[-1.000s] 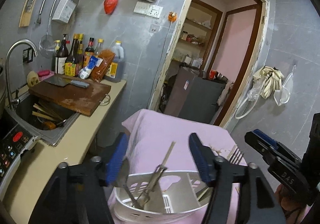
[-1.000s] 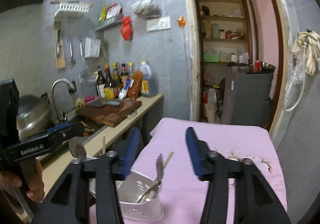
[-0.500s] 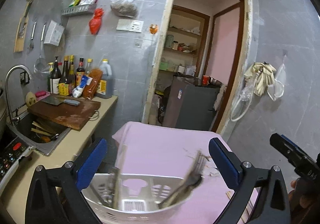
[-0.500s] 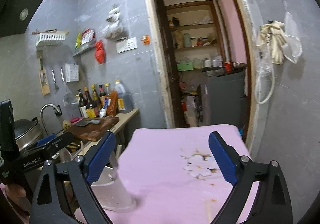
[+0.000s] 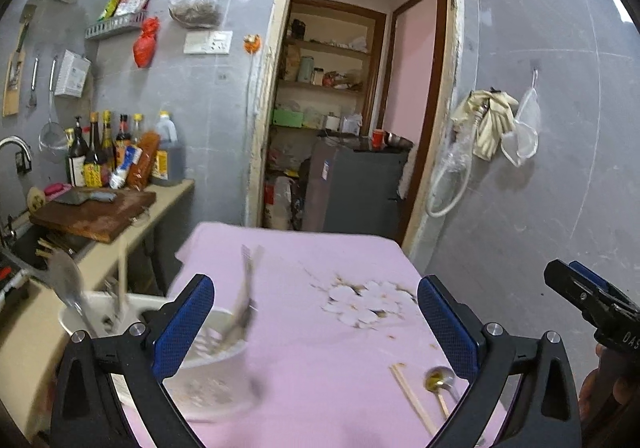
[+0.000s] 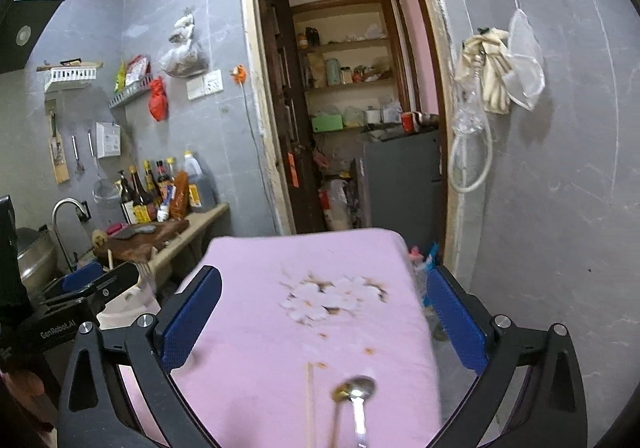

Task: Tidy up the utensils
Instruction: 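Move both tools back down to the remaining utensils on the cloth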

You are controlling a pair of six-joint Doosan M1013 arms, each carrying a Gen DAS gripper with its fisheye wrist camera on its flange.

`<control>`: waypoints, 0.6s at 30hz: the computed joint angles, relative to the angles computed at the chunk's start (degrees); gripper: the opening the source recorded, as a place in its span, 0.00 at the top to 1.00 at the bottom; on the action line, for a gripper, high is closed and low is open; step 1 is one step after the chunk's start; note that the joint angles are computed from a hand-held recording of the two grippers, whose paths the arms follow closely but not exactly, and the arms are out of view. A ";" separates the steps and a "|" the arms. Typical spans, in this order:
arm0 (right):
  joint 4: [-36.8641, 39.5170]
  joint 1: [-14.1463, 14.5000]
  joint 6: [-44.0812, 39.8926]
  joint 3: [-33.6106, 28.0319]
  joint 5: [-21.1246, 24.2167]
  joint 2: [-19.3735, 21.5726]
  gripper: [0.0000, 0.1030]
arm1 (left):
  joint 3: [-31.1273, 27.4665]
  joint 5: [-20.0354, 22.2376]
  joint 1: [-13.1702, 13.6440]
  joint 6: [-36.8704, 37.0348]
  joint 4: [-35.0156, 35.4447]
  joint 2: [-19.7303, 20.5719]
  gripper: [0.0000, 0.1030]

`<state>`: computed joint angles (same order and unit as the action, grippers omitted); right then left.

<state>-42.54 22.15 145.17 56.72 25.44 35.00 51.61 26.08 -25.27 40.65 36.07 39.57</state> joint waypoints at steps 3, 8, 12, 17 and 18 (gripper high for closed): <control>4.10 -1.43 -3.79 2.01 -0.09 -0.77 0.02 | -0.97 1.75 -0.78 0.71 -2.23 0.94 0.01; 12.93 -3.23 -12.10 4.43 0.49 -1.10 0.02 | -3.31 6.37 -1.99 2.58 -7.25 3.23 0.01; 23.30 -4.68 -21.94 5.51 1.12 -0.41 0.02 | -5.61 9.76 -2.47 5.28 -11.98 5.35 0.01; 33.22 -5.70 -31.10 5.66 2.19 1.12 0.03 | -7.88 12.53 -2.30 9.63 -18.59 7.51 0.01; 35.32 -5.87 -33.21 5.56 2.51 1.44 0.03 | -8.36 12.98 -2.26 10.32 -19.56 7.93 0.01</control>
<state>-7.23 16.28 111.96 62.28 27.95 36.44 43.25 39.06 -27.54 50.97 16.51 47.50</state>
